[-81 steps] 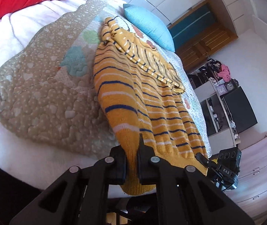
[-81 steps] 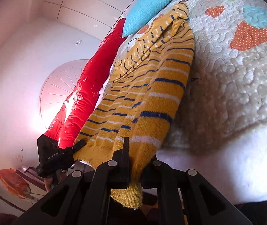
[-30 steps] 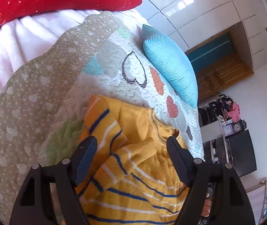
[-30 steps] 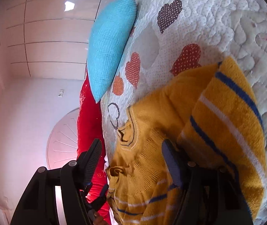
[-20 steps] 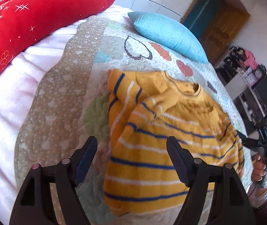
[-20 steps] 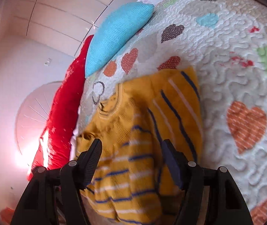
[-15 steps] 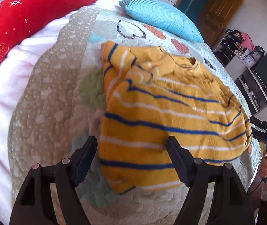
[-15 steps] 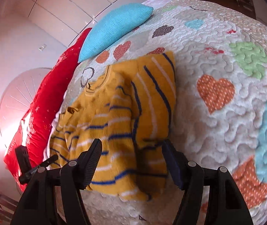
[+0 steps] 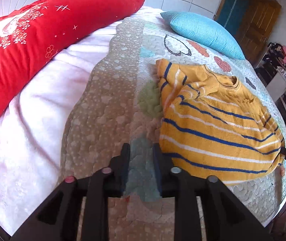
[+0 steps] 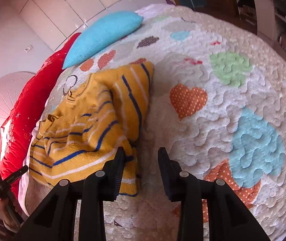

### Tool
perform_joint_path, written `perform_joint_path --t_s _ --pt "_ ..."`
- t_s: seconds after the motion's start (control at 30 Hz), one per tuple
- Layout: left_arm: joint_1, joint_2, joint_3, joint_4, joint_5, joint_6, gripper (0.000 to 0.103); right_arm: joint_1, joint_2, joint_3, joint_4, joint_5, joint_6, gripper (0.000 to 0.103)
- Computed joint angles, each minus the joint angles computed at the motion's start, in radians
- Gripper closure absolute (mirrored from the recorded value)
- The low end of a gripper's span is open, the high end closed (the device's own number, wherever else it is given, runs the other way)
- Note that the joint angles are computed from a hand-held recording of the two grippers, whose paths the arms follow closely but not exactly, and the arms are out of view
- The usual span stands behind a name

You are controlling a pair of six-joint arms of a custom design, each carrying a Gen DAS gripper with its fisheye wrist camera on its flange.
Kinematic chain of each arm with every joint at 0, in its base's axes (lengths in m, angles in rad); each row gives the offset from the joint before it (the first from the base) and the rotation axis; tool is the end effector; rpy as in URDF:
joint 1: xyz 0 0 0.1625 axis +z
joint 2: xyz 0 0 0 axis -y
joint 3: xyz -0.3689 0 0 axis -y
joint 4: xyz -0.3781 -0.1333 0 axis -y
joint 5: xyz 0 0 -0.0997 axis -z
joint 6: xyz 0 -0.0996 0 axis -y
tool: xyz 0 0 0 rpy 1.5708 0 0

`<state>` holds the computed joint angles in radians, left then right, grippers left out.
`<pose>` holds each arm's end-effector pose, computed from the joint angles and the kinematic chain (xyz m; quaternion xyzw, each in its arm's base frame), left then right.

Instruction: Fold small clothes

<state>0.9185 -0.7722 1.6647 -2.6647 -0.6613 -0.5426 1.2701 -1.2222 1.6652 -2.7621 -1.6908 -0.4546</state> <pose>-0.2028 -0.6145 0.0855 0.0049 0.8949 -0.3205 0.3105 -0.0641 -0.6166 0.3425 0.0496 -0.9281 0.3185 0.1864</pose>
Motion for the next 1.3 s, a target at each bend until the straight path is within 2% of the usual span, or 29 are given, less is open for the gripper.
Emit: perform_joint_path --t_s 0.03,0.07,0.13,0.2,0.3,0.4,0.47,0.5,0.53,0.6,0.67,0.73,0.8,0.9,1.0,1.03,1.17,1.3 --pt "-0.013 -0.008 0.030 -0.042 0.020 0.000 0.055 0.013 -0.011 0.025 -0.060 -0.003 -0.014 0.062" --pt "-0.028 -0.010 0.054 -0.093 0.037 0.007 0.046 0.027 -0.018 0.046 -0.113 -0.002 -0.028 0.061" --pt "-0.047 0.000 0.082 -0.192 0.048 0.026 0.040 0.061 -0.005 0.046 -0.151 -0.004 -0.060 0.060" --pt "-0.051 0.029 0.073 -0.271 0.023 0.050 0.039 0.097 0.044 -0.008 -0.085 -0.014 -0.075 0.060" --pt "-0.042 0.093 0.034 -0.337 -0.005 0.076 0.038 0.133 0.162 -0.126 0.018 -0.053 -0.027 0.060" --pt "-0.026 0.138 0.010 -0.336 0.014 0.060 0.038 0.162 0.289 -0.248 0.041 -0.170 -0.018 0.060" --pt "-0.009 0.145 0.025 -0.365 -0.008 0.061 0.038 0.187 0.370 -0.352 0.100 -0.281 -0.026 0.060" --pt "0.000 0.143 0.043 -0.404 -0.030 0.074 0.038 0.202 0.392 -0.378 0.089 -0.318 -0.031 0.060" --pt "0.010 0.138 0.065 -0.466 -0.064 0.096 0.037 0.214 0.394 -0.382 0.071 -0.318 -0.032 0.060" --pt "0.025 0.122 0.104 -0.576 -0.126 0.116 0.035 0.235 0.378 -0.372 0.070 -0.250 -0.026 0.060" --pt "0.032 0.115 0.120 -0.639 -0.149 0.123 0.033 0.267 0.387 -0.378 0.098 -0.212 -0.028 0.060" --pt "0.035 0.108 0.129 -0.659 -0.166 0.120 0.033 0.307 0.428 -0.406 0.154 -0.209 -0.046 0.060" --pt "0.035 0.095 0.145 -0.675 -0.192 0.123 0.033 0.346 0.493 -0.449 0.217 -0.233 -0.078 0.060" --pt "0.030 0.067 0.169 -0.646 -0.182 0.112 0.032 0.398 0.618 -0.509 0.189 -0.333 -0.168 0.061" --pt "0.032 0.037 0.201 -0.653 -0.182 0.090 0.032 0.430 0.776 -0.661 0.187 -0.428 -0.220 0.061" --pt "0.036 0.028 0.208 -0.657 -0.187 0.086 0.031 0.436 0.826 -0.726 0.197 -0.439 -0.224 0.061" --pt "0.048 -0.009 0.241 -0.683 -0.195 0.064 0.030 0.453 1.012 -1.019 0.306 -0.474 -0.191 0.061" --pt "0.058 -0.030 0.257 -0.683 -0.184 0.043 0.028 0.462 1.105 -1.182 0.384 -0.491 -0.145 0.058"
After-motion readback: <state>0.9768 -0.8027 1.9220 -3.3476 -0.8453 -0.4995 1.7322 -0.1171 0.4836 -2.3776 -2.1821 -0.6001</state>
